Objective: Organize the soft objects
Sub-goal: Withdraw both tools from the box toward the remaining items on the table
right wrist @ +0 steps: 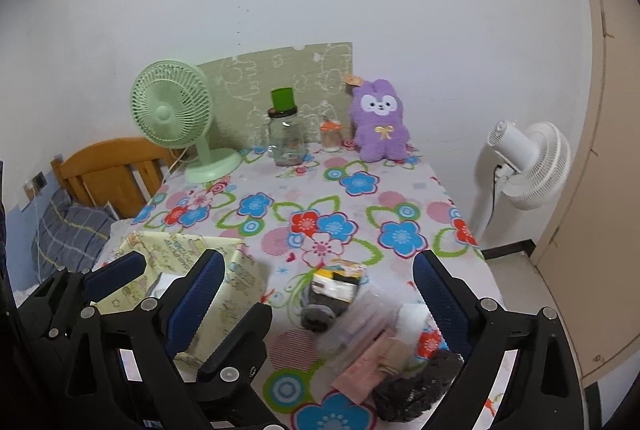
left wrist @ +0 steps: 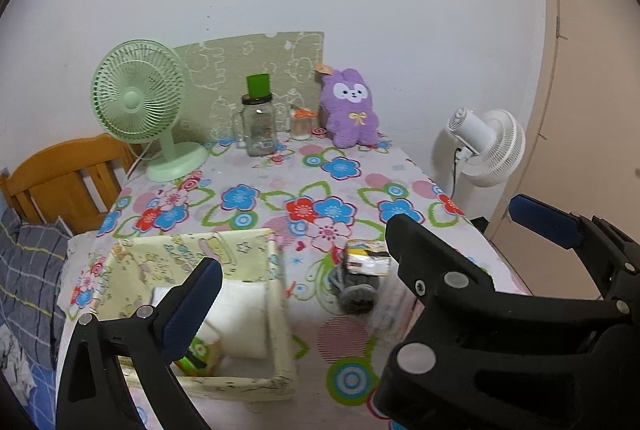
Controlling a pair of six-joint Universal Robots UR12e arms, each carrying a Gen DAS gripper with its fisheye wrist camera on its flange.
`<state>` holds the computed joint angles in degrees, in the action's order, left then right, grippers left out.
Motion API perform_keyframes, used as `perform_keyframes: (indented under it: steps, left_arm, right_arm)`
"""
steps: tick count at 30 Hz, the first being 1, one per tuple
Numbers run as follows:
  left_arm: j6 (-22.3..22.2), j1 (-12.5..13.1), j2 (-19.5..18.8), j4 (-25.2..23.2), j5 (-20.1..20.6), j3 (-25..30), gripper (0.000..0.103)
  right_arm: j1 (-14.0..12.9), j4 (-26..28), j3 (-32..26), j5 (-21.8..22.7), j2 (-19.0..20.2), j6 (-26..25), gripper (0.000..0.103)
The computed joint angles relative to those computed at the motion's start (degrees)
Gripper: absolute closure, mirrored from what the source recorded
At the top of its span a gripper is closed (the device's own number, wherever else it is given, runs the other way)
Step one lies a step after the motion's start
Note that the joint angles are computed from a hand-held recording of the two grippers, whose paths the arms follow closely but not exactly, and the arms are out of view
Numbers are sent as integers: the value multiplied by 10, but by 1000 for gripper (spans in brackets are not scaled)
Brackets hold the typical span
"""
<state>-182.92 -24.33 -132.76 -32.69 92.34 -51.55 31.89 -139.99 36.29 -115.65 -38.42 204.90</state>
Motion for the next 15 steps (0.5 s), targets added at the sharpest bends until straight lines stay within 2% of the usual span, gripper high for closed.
perform_keyframes:
  steps: [15]
  left_arm:
    - [16, -12, -19, -10, -22, 14, 1]
  right_arm:
    - [-10, -36, 96, -17, -42, 22, 6]
